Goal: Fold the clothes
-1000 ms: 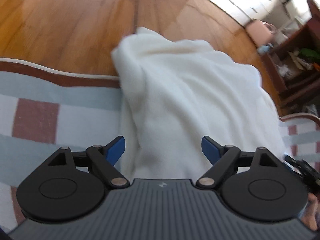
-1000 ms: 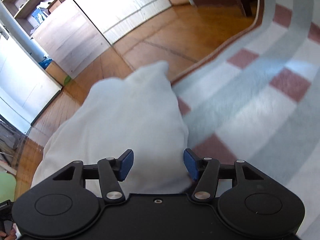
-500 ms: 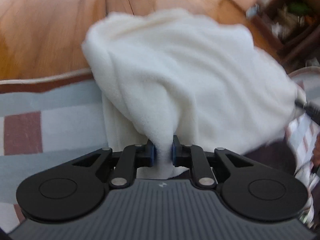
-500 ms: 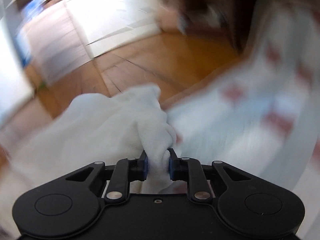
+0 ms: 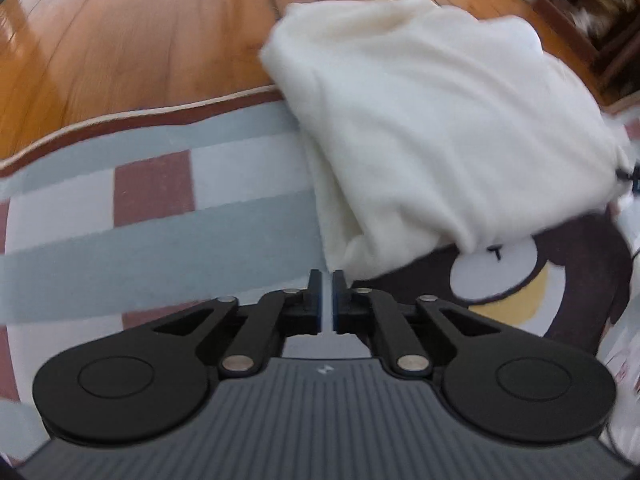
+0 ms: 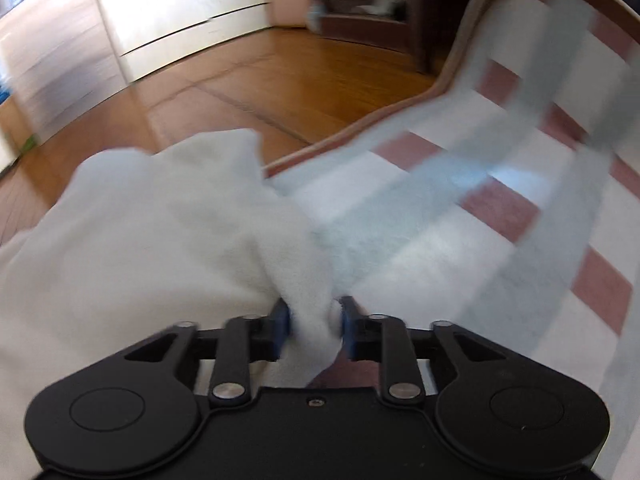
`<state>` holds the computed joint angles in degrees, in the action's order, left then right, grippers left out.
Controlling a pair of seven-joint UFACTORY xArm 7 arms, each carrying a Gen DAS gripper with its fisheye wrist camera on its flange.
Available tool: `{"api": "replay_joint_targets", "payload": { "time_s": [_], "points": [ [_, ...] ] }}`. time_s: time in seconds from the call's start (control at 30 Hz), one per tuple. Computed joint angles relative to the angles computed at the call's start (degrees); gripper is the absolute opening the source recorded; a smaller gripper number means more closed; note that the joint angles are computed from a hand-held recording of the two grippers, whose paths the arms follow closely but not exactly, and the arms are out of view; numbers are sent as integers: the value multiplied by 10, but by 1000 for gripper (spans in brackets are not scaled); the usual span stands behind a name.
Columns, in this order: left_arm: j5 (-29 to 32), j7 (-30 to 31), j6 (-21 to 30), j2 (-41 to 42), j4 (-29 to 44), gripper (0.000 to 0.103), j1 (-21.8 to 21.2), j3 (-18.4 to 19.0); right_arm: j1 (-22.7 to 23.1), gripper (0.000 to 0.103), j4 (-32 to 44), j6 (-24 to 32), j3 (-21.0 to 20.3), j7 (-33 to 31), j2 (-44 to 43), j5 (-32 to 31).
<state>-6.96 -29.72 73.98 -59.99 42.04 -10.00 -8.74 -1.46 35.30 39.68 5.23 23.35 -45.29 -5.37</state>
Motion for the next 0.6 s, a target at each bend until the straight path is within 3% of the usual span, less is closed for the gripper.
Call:
{"api": "replay_joint_targets", "payload": {
  "time_s": [0.03, 0.07, 0.1, 0.17, 0.27, 0.37, 0.5, 0.6],
  "points": [
    [-5, -10, -1, -9, -3, 18, 5, 6, -6, 48, -2, -1, 6, -7, -3, -16],
    [-16, -25, -3, -11, -6, 39, 11, 13, -13, 57, -3, 0, 18, -18, -7, -39],
    [-29, -40, -6, -11, -8, 45, 15, 20, -20, 60, -3, 5, 28, -25, -13, -59],
    [-67, -60, -30, -11, -20, 46, 9, 34, -23, 64, -4, 14, 35, -32, -24, -75],
    [-135, -101, -69, -18, -47, 52, -5, 48, -10, 66, 13, 49, 6, -29, -24, -39],
    [-174, -172, -80, -21, -69, 69, -2, 36, 17, 67, 17, 80, -58, -21, -36, 48],
    [-206, -271, -129, -41, -110, 69, -2, 7, 63, 67, 3, 108, -172, -28, -48, 221],
    [-145, -316, -123, -20, -88, 72, 9, -31, 99, 67, -13, 109, -240, -61, -49, 349]
  ]
}}
